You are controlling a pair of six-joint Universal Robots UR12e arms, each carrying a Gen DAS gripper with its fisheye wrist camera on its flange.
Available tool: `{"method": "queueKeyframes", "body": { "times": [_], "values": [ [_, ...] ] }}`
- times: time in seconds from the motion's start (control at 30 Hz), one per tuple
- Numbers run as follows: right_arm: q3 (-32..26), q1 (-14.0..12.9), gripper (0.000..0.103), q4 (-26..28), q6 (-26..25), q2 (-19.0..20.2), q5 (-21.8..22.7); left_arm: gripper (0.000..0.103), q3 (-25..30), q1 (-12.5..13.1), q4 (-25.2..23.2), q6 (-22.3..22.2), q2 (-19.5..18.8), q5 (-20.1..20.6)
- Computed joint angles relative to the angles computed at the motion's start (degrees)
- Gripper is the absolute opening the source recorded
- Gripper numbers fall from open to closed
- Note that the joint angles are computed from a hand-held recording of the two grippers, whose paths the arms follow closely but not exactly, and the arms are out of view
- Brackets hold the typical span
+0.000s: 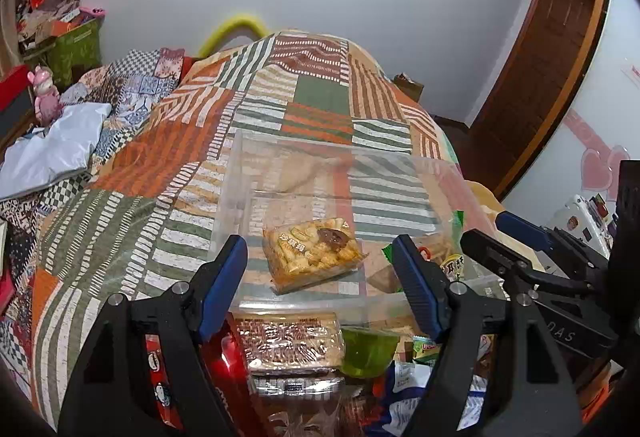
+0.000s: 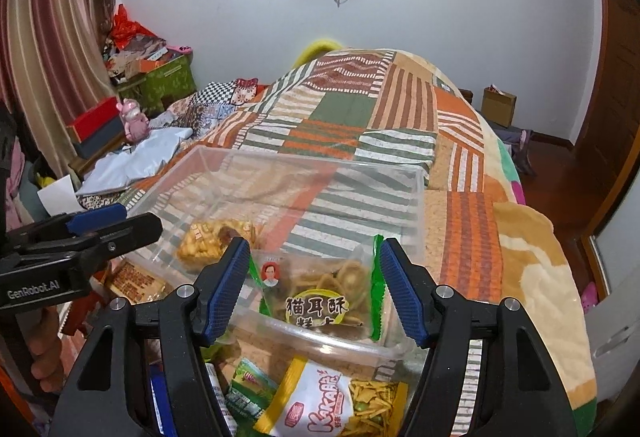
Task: Organize snacks
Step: 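Lift the cracker pack into the box with the left tool while the right tool drops the ring-cookie bag in, then grasp the red chip bag with the left tool while the right tool grasps the cream bread pack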
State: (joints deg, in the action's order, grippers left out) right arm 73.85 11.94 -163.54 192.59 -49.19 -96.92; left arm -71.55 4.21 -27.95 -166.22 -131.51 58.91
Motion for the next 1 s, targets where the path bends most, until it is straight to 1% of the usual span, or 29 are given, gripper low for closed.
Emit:
{"method": "queueKeyframes", "body": {
  "times": [0.17,0.3,0.37,0.43,0.53,0.6,0.7,0.77,0.9,1.0],
  "values": [
    [2.0,0.3,0.064,-2.1,-0.3,-1.3,-1.0,0.075,-2.1,0.5,2.2,1.8,1.5,-0.4],
    [4.1,0.2,0.065,-4.0,-0.1,-2.8,-0.3,0.083,-4.9,1.2,5.2,3.6,3.3,-0.2],
    [5.4,0.3,0.067,-5.2,-0.1,-3.6,-0.3,0.086,-6.4,1.6,7.2,4.6,4.2,0.3],
    [6.4,0.3,0.071,-6.2,0.0,-4.3,-0.5,0.091,-8.3,2.0,9.4,5.8,5.2,1.1],
    [8.3,0.4,0.072,-7.7,0.5,-5.4,-0.8,0.092,-10.3,2.8,11.4,6.4,6.3,1.9],
    [9.6,0.4,0.074,-8.4,0.7,-6.1,-0.9,0.093,-11.3,3.2,11.3,6.8,6.7,1.8],
    [10.9,0.6,0.077,-8.6,1.0,-6.8,-2.4,0.095,-13.0,3.8,11.2,7.5,7.4,2.0],
    [12.0,0.7,0.077,-8.5,1.2,-7.3,-3.0,0.095,-13.9,3.9,11.1,7.8,7.6,2.5],
    [14.3,0.7,0.078,-8.0,2.3,-8.4,-3.7,0.095,-14.9,4.1,9.2,9.0,7.6,3.6],
    [15.7,0.6,0.078,-6.7,3.2,-8.8,-4.2,0.095,-15.2,3.8,8.8,9.1,7.2,4.7]
  ]
}}
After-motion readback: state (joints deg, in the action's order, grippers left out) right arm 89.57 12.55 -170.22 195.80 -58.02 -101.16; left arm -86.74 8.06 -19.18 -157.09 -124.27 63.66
